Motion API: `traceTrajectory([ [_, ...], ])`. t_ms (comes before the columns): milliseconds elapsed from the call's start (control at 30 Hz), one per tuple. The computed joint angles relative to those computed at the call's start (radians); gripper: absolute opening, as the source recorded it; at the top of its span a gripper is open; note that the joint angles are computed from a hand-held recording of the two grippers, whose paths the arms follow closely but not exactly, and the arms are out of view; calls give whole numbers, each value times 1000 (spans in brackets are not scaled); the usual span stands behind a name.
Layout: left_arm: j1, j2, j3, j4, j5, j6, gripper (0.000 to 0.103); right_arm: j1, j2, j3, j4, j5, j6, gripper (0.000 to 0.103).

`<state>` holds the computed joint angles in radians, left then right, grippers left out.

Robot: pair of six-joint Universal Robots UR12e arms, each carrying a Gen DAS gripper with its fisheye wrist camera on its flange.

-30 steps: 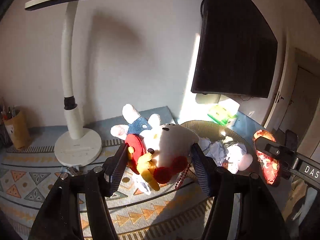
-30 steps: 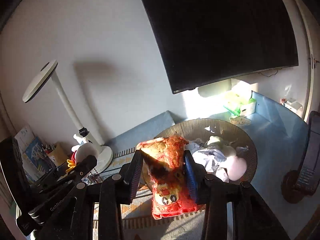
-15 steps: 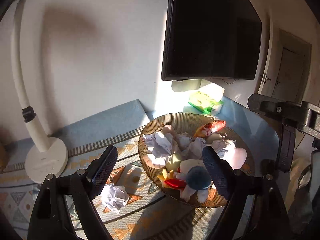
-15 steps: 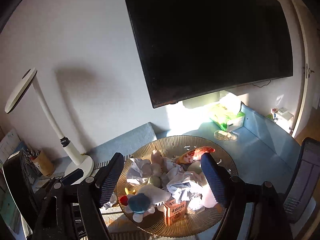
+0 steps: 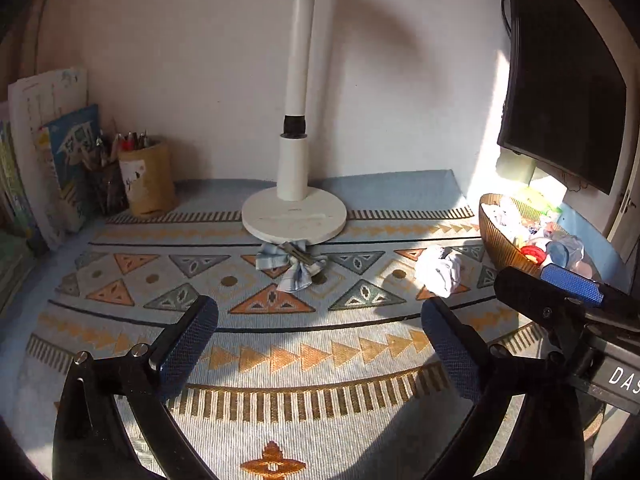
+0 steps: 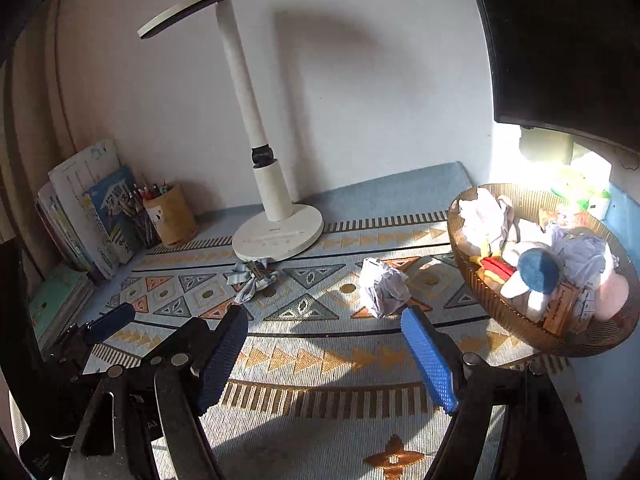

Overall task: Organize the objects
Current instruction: 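Move both grippers back over the rug toward the cloth and paper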

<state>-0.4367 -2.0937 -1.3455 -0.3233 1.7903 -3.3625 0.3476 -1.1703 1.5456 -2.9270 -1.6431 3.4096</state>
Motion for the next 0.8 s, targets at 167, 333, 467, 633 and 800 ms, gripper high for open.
traceTrajectory([
  [167,-6,-13,-18,-25,49,22,101,-11,11,1,25,11,39,80],
  [333,-11,-10,-30,9,55,47,102,-13,16,-11,72,16,52,81],
  [467,-1,-7,-27,-29,46,-9,102,-8,15,-10,70,-2,45,81],
  [633,6,-3,-31,-41,36,-53,102,-13,14,-12,87,6,60,83],
  [800,9,-1,-35,-40,30,-76,102,-18,13,-9,86,12,82,86],
])
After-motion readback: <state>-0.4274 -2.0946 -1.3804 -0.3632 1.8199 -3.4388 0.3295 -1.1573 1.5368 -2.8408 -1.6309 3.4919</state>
